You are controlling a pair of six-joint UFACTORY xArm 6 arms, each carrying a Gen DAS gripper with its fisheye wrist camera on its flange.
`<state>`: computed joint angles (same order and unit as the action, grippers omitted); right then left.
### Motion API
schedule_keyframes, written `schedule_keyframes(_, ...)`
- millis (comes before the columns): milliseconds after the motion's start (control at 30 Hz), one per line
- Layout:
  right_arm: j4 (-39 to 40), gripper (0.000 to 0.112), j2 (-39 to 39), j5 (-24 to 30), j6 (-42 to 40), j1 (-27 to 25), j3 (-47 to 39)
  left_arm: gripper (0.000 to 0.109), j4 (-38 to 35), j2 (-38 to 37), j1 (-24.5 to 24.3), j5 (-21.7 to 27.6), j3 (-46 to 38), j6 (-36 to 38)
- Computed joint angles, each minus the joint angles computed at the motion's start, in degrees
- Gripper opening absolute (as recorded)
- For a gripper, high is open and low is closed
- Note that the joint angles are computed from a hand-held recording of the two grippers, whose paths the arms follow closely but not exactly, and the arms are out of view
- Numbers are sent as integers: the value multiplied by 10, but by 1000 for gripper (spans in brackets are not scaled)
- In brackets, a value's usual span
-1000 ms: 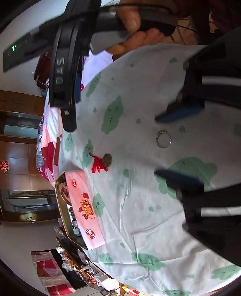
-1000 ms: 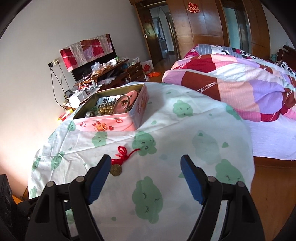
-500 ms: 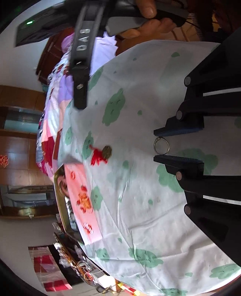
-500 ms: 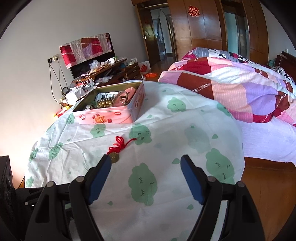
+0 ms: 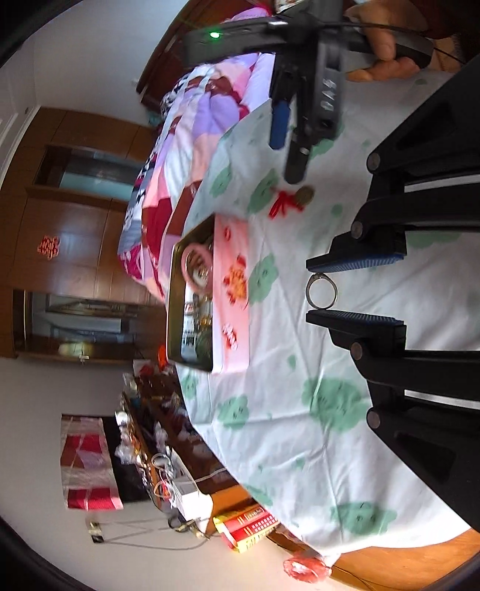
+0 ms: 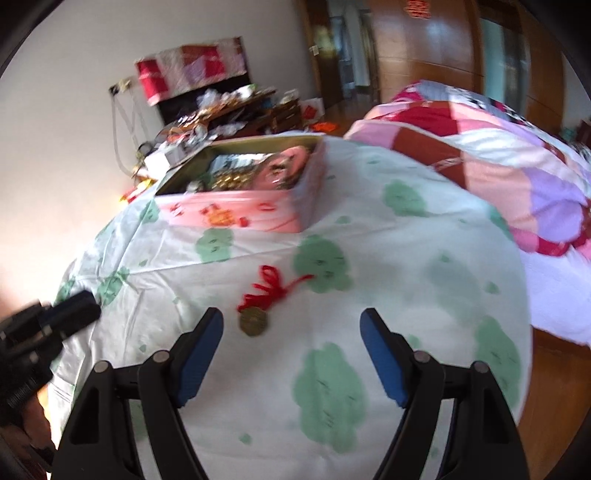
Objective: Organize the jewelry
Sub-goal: 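Grasp the small silver ring with the left gripper while the right gripper grasps the red string charm, then carry the silver ring and red string charm over the pink tin with both grippers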
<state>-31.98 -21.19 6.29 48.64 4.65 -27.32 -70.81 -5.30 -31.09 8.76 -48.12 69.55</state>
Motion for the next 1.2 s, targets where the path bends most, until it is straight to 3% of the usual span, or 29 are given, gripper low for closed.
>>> schedule_keyframes(67,11,67,32,16,-35,16,-28,20,28,9,-1,-19,-5,-32)
schedule_keyframes(233,-2,66,94,61,-54,39,-85,20,64,20,2,-39,-9,-77)
schedule_keyframes(333,-18,50,110,87,-52,50,-102,20,74,22,1,-50,-12,-88)
schedule_keyframes(400,-3,25,105,87,-75,56,-99,20,86,22,1,-57,-10,-99)
schedule_keyframes(500,3,13,100,90,-83,58,-98,21,135,23,0,-72,-5,-143)
schedule_keyframes(800,133,7,66,30,-152,44,-49,21,222,21,3,-90,6,-224)
schedule_keyframes(1200,52,7,-11,8,-62,39,-27,21,191,22,0,-84,1,-200)
